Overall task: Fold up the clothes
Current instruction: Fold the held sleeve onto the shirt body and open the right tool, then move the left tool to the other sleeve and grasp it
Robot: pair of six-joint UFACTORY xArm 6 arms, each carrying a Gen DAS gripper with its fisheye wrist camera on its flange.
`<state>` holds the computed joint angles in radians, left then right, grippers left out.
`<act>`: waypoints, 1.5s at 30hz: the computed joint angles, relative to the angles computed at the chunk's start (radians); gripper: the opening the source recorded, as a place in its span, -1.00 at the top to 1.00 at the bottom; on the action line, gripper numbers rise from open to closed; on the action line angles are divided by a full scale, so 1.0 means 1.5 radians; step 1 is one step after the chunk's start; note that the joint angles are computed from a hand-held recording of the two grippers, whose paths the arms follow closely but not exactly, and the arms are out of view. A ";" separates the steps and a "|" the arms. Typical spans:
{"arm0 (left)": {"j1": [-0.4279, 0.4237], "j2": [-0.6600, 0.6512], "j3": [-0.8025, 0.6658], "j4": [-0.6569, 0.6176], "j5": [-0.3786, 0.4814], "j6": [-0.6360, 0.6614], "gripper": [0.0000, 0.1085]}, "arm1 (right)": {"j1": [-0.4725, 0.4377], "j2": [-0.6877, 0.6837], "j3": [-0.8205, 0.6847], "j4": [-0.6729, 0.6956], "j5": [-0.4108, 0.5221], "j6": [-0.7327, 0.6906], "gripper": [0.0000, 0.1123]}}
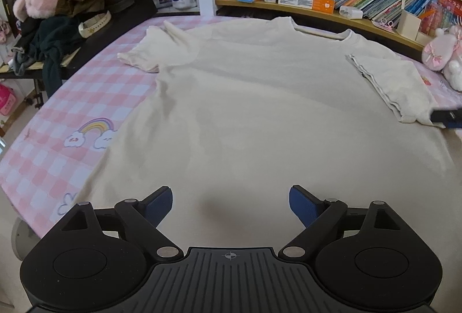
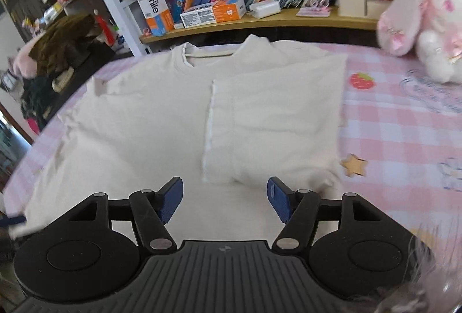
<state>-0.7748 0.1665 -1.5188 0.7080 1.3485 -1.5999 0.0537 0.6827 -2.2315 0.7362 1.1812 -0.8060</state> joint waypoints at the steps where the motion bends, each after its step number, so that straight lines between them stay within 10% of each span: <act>1: 0.002 0.007 -0.009 0.000 -0.002 0.003 -0.66 | -0.003 -0.026 0.040 -0.003 -0.017 -0.017 -0.14; 19: 0.006 0.092 -0.124 0.009 -0.015 0.094 -0.66 | -0.035 -0.220 0.335 -0.054 -0.098 -0.035 -0.32; 38: 0.099 -0.168 0.189 0.059 -0.133 0.122 -0.66 | 0.107 -0.345 0.516 -0.144 -0.295 0.133 -0.46; 45: 0.219 -0.321 0.373 0.091 -0.280 0.020 -0.63 | 0.160 -0.385 0.570 -0.210 -0.336 0.213 -0.47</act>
